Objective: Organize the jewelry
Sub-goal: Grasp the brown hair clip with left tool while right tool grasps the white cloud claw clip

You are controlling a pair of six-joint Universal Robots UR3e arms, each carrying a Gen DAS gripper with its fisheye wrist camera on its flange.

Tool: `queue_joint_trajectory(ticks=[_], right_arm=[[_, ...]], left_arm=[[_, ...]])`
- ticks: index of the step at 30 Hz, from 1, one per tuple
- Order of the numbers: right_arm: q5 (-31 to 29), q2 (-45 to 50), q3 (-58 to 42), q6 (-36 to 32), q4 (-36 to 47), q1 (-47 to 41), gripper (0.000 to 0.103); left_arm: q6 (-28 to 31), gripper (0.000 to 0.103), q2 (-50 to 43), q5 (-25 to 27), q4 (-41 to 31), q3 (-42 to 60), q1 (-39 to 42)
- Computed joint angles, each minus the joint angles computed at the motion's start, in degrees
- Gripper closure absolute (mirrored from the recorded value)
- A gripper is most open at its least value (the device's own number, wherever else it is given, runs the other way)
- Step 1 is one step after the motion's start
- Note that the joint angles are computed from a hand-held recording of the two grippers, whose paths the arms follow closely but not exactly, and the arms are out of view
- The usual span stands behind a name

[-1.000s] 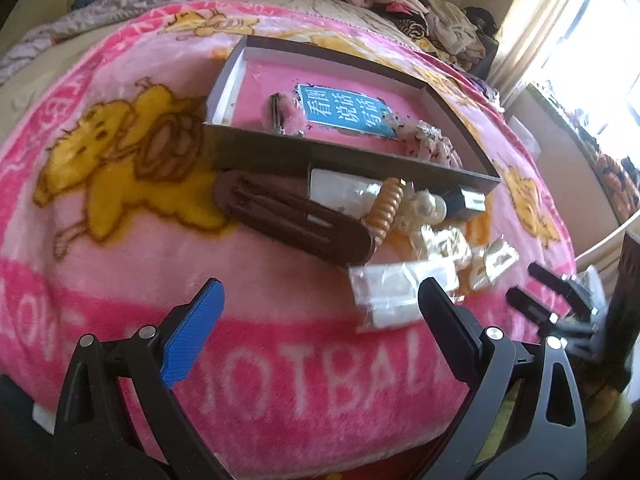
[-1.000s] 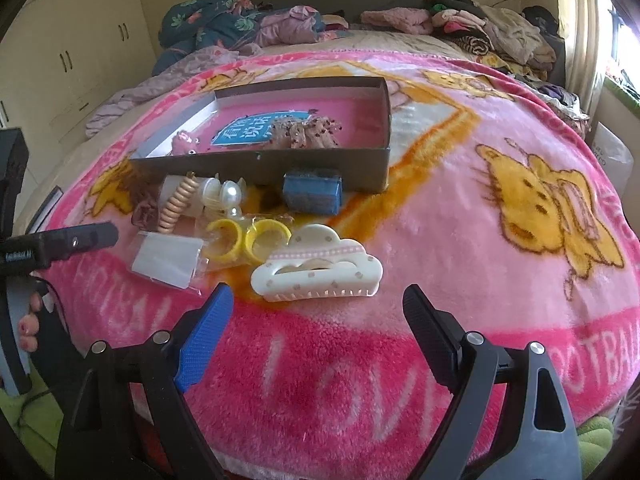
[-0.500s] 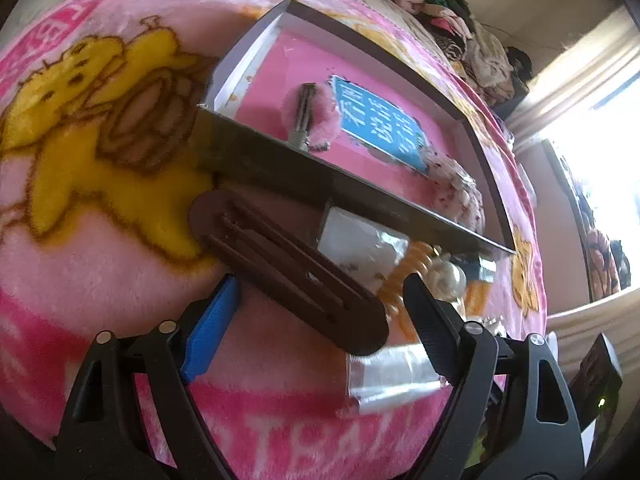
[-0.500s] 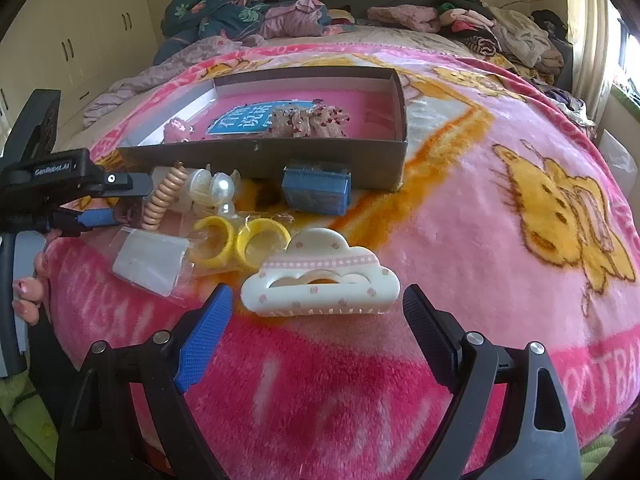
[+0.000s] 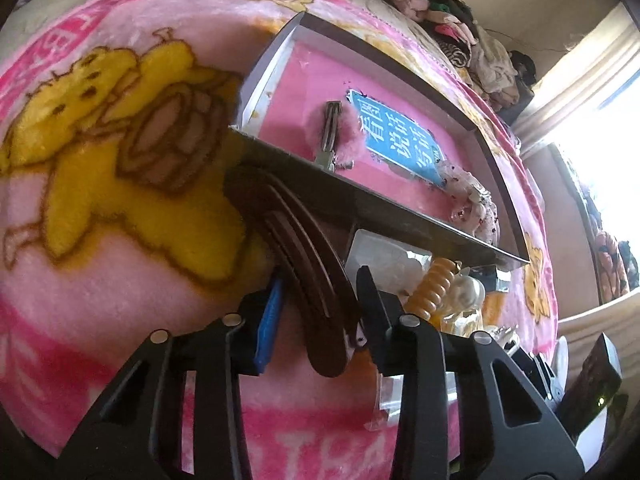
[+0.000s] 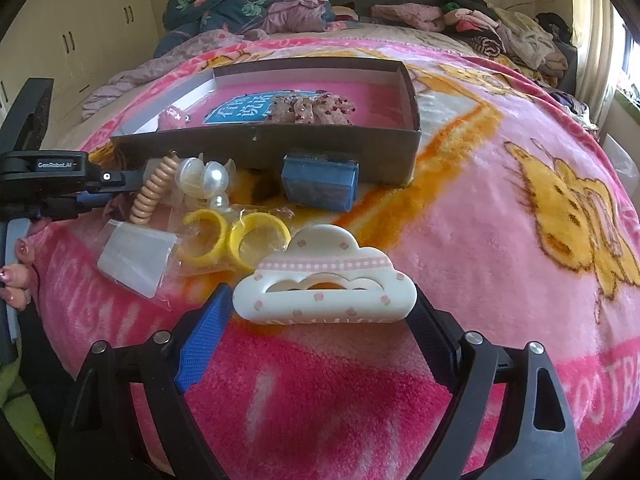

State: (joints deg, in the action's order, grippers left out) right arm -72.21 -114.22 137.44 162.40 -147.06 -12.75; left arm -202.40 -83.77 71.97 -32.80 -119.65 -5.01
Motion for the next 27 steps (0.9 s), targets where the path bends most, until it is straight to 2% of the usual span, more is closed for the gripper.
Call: queue_joint_trajectory(ticks=[1, 8, 14, 20, 27], right_arm=[[-0.50, 0.12, 0.20, 0.15, -0.52, 0.28, 0.027], [1.75, -4.02, 2.35, -1.39, 1.10, -3.03, 0.027], [4.52, -9.10, 2.66, -2.41, 5.83, -6.48, 0.027], [7.63, -13.76, 1.66, -3.82, 11.47, -9.63, 0.027], [9.63, -15.85, -0.72, -4.02, 14.76, -9.05, 0.027]], left_arm=[[0.52, 0.078, 0.85, -0.38, -0.21, -0.61, 0.32], [3.89, 0.094, 6.98, 0.50, -1.76, -3.89, 1.12], [7.18, 0.095, 14.34, -2.20, -4.23, -8.87, 5.50], [7.22, 0.097, 17.33, 0.01, -6.20, -8.14, 4.96], [9.83, 0.097, 24.56, -0.09, -10.34, -9.22, 9.19]])
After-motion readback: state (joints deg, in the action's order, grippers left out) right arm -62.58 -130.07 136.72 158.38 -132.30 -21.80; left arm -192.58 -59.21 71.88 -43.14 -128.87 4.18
